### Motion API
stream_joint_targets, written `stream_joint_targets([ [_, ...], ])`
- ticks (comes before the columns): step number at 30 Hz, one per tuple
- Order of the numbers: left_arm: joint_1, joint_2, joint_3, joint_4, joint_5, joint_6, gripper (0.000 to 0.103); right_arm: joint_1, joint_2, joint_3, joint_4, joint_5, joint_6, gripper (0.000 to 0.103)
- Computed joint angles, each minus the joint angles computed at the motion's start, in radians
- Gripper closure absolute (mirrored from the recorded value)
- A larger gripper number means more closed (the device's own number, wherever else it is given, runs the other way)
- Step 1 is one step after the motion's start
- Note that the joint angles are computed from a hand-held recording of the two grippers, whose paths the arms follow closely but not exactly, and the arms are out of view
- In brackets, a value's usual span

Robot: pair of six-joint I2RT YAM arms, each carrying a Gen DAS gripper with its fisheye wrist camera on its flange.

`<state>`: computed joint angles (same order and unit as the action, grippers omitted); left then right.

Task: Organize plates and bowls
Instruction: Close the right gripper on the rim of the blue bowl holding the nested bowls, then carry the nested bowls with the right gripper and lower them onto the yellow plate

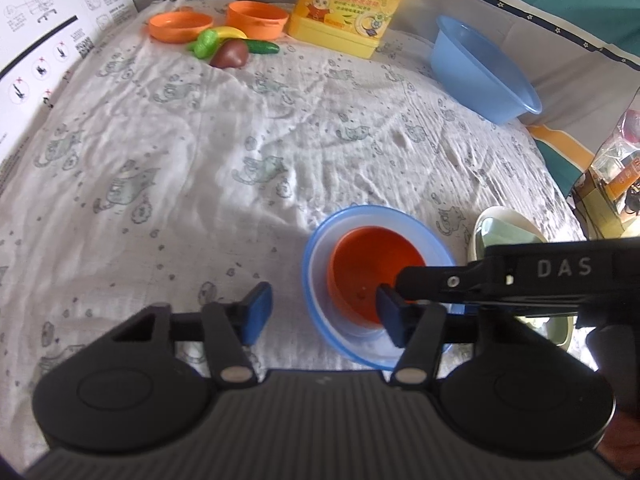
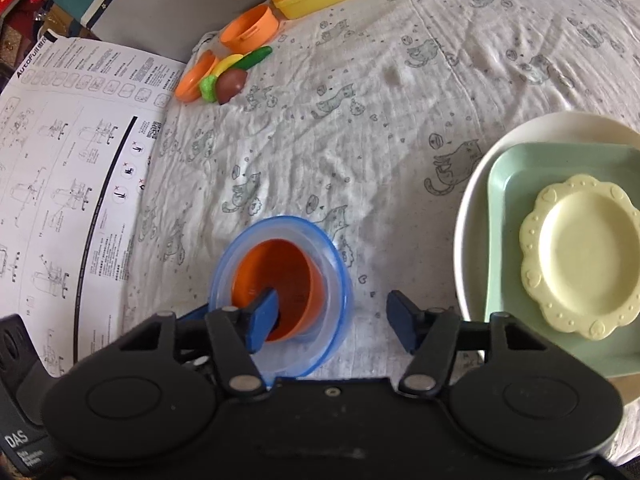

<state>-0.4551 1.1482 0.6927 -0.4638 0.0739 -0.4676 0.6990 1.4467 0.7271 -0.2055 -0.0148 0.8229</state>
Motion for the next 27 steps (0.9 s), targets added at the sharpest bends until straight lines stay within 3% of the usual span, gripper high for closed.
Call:
stream_joint_targets([
  [3,-0.001,0.016,0.005,0.009,0.019,0.004,0.065,0.014,0.015,0.016,-0.004,0.020,-0.022,0.059],
  [5,-0.008,0.027,0.012,0.011,0.018,0.004,0.066,0.021,0.026,0.026,-0.006,0.023,-0.037,0.066],
  [12,-0.024,0.037,0.019,0.000,-0.008,0.003,0.067,0.061,0.058,0.077,-0.047,0.099,-0.096,0.068],
  [27,-0.056,0.046,0.079,-0.094,-0.061,-0.016,0.069,0.060,0.023,0.058,-0.044,0.098,-0.102,0.069],
])
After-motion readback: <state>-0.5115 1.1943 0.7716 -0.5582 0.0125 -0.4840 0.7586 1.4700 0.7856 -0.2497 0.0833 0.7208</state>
